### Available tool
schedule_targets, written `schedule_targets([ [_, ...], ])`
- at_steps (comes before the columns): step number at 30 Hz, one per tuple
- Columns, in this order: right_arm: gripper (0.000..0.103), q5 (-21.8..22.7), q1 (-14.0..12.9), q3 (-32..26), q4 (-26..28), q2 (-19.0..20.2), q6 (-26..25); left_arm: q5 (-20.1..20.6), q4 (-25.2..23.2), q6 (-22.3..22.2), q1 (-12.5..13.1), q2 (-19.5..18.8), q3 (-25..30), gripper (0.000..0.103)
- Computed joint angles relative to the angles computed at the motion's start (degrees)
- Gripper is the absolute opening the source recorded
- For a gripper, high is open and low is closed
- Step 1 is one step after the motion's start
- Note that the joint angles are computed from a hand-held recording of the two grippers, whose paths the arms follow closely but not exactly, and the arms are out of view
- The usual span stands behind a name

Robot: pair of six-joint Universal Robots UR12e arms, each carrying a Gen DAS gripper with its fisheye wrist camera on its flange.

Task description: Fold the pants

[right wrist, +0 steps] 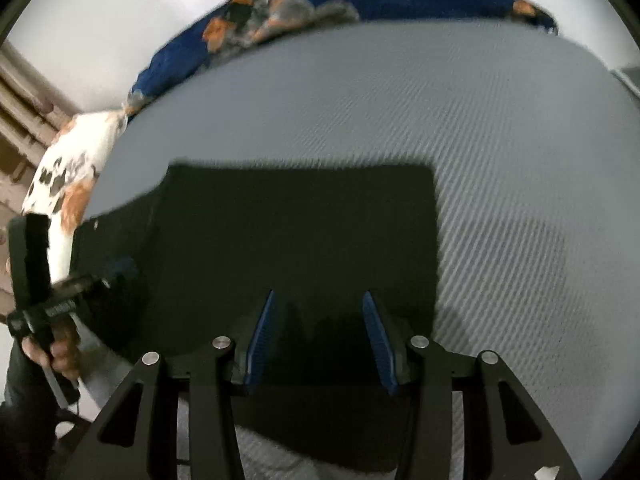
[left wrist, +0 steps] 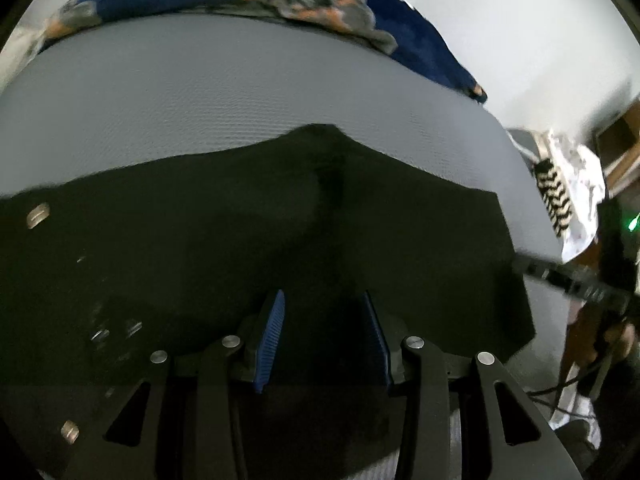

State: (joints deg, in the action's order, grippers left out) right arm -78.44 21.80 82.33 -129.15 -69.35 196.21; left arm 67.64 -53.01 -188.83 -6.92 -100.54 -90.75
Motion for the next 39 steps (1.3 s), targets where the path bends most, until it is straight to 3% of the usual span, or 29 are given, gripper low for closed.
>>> schedule_targets([
  [2,0.044,-0.09,0.63,0.51,0.18,-0.15,-0.17,-1.26,0.92,-0.87,1.39,2.02,-1.80,0.041],
  [11,0.044,3.18,3.72,-3.23,3.52,2.39,-3.70,5.45,6.60,-3.22,6.42,9.07,-7.88,0.043],
  [14,0.044,5.06,4.78,-5.61,5.50,3.90,-5.35,6.97,6.86,-4.62,8.46,10.11,-9.09,0.045],
  [19,0.044,6.18,6.73,-11.12,9.52,7.30,-9.19,6.25,5.73,-6.25,11.48,11.30,-11.05,0.051],
  [27,0.044,7.36,8.56,-17.33,13.14,11.05,-10.19,1.52,4.70,-5.21,14.81,11.27,-12.18,0.057],
  [36,0.045,7.81,8.40,-19.78,11.34,11.85,-5.96,-9.77,0.31,-0.17,18.56,9.09,-12.09,0.057],
  [39,0.045,6.65,8.04,-19.81,9.99,11.35,-4.03,-14.28,-1.04,3.43,19.93,8.34,-11.84,0.057],
])
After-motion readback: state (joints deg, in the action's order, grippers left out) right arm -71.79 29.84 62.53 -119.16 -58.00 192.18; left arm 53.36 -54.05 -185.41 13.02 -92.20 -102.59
